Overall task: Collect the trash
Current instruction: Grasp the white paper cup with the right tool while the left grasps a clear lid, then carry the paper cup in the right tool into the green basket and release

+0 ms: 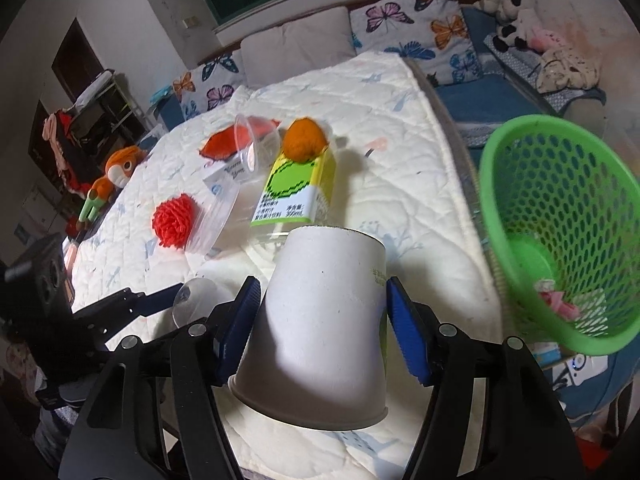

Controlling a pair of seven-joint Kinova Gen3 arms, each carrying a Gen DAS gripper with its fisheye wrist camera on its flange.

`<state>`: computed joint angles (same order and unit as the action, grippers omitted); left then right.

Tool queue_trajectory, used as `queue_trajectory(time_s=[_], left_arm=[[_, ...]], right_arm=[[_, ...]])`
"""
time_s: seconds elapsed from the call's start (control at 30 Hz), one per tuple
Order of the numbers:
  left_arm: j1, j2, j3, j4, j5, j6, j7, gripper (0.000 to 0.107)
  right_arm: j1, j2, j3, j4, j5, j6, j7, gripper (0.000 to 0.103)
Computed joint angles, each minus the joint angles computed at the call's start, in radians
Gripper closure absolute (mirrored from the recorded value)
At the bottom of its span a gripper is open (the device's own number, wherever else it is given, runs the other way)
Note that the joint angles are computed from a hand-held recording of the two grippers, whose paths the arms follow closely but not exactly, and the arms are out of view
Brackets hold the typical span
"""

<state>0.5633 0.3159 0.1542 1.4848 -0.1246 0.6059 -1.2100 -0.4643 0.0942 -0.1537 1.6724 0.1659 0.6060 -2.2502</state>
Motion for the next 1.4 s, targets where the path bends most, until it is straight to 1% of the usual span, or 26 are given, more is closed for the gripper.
queue_trajectory(time_s=[0.1, 0.17, 0.33, 0.53, 0.7, 0.8, 1.07, 1.4], left_arm=[[0.015, 0.006, -0.009, -0.007, -0.021, 0.005, 0.013, 0.049], [0.020, 0.009, -0.013, -0.011, -0.027, 0.007, 0.025, 0.053], [0.021, 0.011, -0.010, -0.021, -0.030, 0.011, 0.028, 0.054], [0.013, 0.007, 0.006, -0.046, -0.008, 0.006, -0.001, 0.054], [-0.006, 0.020, 0.028, -0.095, 0.041, 0.005, -0.051, 0.054], [-0.010, 0.036, 0.037, -0.136, 0.067, 0.011, -0.083, 0.054], [0.029, 0.096, 0.027, -0.275, 0.076, 0.052, -0.125, 0.054], [0.087, 0.203, 0.003, -0.498, 0.064, 0.150, -0.154, 0.054]], right_arm=[[0.002, -0.023, 0.005, 0.017, 0.023, -0.007, -0.028, 0.039], [0.007, -0.036, 0.007, 0.027, 0.042, -0.009, -0.051, 0.039], [0.027, -0.063, 0.004, 0.052, 0.084, -0.014, -0.104, 0.039], [0.062, -0.093, 0.001, 0.076, 0.135, -0.013, -0.165, 0.039], [0.096, -0.109, 0.000, 0.085, 0.185, 0.005, -0.216, 0.039], [0.115, -0.114, 0.001, 0.092, 0.219, 0.019, -0.244, 0.039], [0.171, -0.120, 0.020, 0.107, 0.253, 0.021, -0.265, 0.039], [0.222, -0.074, 0.066, 0.112, 0.276, 0.010, -0.263, 0.039]])
